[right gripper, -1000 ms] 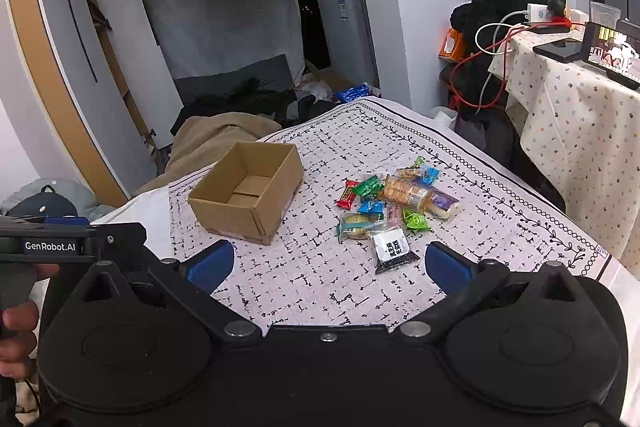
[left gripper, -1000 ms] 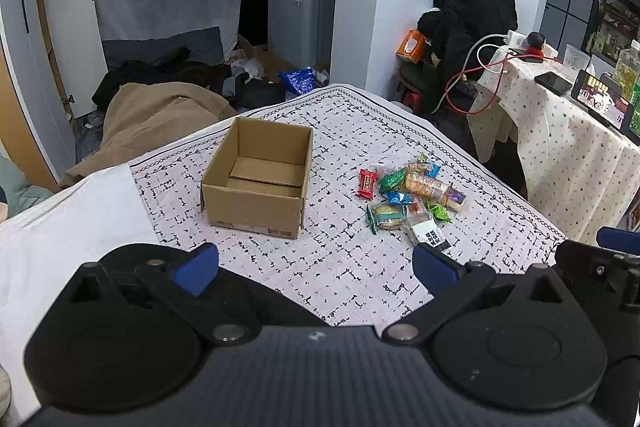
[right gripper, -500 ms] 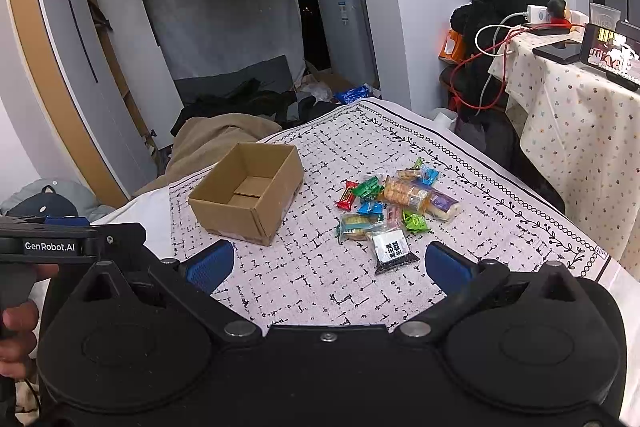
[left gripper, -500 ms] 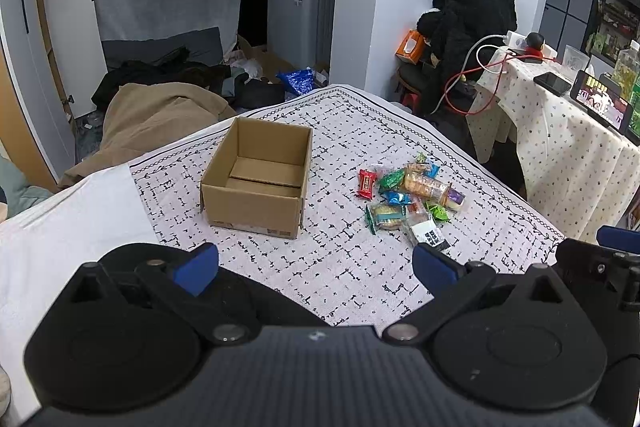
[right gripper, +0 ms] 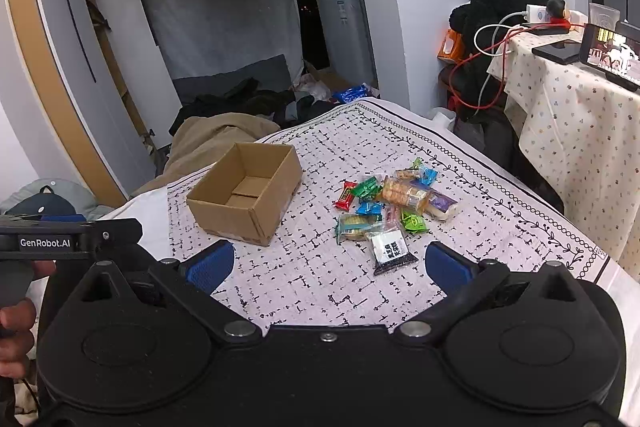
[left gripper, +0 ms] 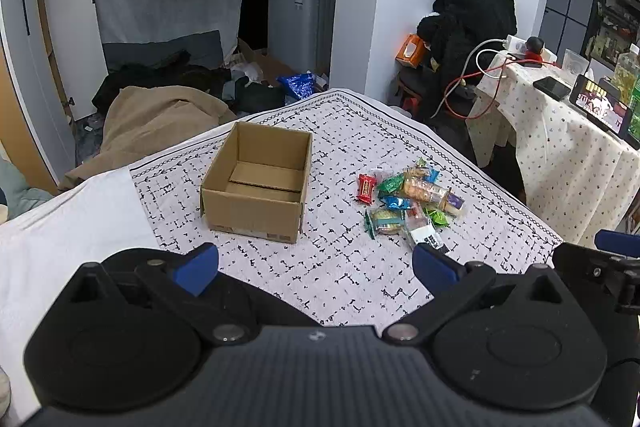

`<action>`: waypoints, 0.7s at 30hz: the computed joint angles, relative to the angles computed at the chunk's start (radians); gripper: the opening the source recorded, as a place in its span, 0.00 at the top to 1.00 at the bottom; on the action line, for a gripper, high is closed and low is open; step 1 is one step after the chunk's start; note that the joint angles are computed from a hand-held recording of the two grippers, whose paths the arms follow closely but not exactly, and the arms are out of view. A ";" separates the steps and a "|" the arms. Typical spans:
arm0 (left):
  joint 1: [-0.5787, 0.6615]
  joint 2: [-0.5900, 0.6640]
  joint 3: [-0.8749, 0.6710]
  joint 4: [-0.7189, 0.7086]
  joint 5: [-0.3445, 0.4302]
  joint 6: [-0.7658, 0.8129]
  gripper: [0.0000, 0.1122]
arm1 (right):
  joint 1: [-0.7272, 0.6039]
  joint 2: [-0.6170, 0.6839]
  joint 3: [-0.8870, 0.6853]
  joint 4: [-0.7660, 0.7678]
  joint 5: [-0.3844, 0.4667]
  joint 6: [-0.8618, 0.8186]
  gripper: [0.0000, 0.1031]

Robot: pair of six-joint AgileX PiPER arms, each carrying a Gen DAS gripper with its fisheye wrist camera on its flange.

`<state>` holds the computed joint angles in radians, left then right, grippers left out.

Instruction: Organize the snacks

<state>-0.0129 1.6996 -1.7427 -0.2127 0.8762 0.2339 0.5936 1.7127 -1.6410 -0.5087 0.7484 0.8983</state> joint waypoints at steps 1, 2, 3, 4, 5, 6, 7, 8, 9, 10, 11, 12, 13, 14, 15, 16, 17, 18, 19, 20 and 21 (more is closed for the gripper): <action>0.000 0.002 -0.002 0.000 -0.001 -0.001 0.08 | -0.003 0.002 -0.003 0.005 0.000 -0.007 0.00; 0.000 0.004 -0.004 0.000 -0.001 -0.002 0.08 | -0.003 0.003 -0.005 0.009 -0.001 -0.012 0.00; 0.000 0.004 -0.004 0.000 -0.001 -0.002 0.08 | -0.006 0.006 -0.008 0.014 -0.003 -0.020 0.00; 0.000 0.009 -0.010 0.001 0.001 -0.003 0.08 | -0.009 0.010 -0.011 0.017 -0.005 -0.027 0.00; -0.002 0.018 -0.020 0.004 0.003 -0.009 0.08 | -0.012 0.014 -0.016 0.022 -0.005 -0.033 0.00; -0.003 0.022 -0.025 0.006 0.004 -0.011 0.08 | -0.016 0.018 -0.020 0.030 -0.007 -0.039 0.00; -0.005 0.028 -0.033 0.009 0.005 -0.013 0.08 | -0.021 0.021 -0.022 0.037 -0.010 -0.045 0.00; -0.008 0.033 -0.038 0.012 0.007 -0.017 0.08 | -0.026 0.027 -0.027 0.044 -0.010 -0.051 0.00; -0.011 0.040 -0.046 0.016 0.008 -0.021 0.08 | -0.033 0.030 -0.027 0.053 -0.014 -0.059 0.00; -0.012 0.045 -0.051 0.017 0.009 -0.023 0.08 | -0.041 0.033 -0.029 0.062 -0.015 -0.068 0.00; -0.015 0.053 -0.060 0.018 0.011 -0.026 0.08 | -0.046 0.037 -0.032 0.067 -0.015 -0.073 0.00; -0.016 0.059 -0.066 0.020 0.011 -0.028 0.08 | -0.054 0.041 -0.034 0.074 -0.016 -0.081 0.00; -0.020 0.070 -0.078 0.024 0.014 -0.034 0.08 | -0.062 0.045 -0.037 0.080 -0.017 -0.090 0.00; -0.022 0.075 -0.083 0.026 0.014 -0.037 0.08 | -0.070 0.050 -0.042 0.087 -0.017 -0.101 0.00; -0.027 0.085 -0.093 0.030 0.014 -0.044 0.09 | -0.079 0.055 -0.046 0.099 -0.017 -0.115 0.00; -0.032 0.096 -0.104 0.036 0.015 -0.052 0.09 | -0.088 0.060 -0.051 0.109 -0.019 -0.128 0.00; -0.037 0.105 -0.113 0.042 0.015 -0.061 0.08 | -0.097 0.066 -0.056 0.118 -0.020 -0.138 0.00; -0.043 0.118 -0.128 0.050 0.018 -0.072 0.09 | -0.108 0.074 -0.063 0.122 -0.022 -0.142 0.00; -0.046 0.128 -0.140 0.054 0.022 -0.077 0.09 | -0.117 0.080 -0.066 0.122 -0.025 -0.142 0.00; -0.052 0.148 -0.163 0.061 0.031 -0.089 0.09 | -0.125 0.086 -0.069 0.124 -0.027 -0.146 0.00; -0.055 0.158 -0.174 0.063 0.034 -0.095 0.09 | -0.136 0.093 -0.071 0.131 -0.033 -0.153 0.00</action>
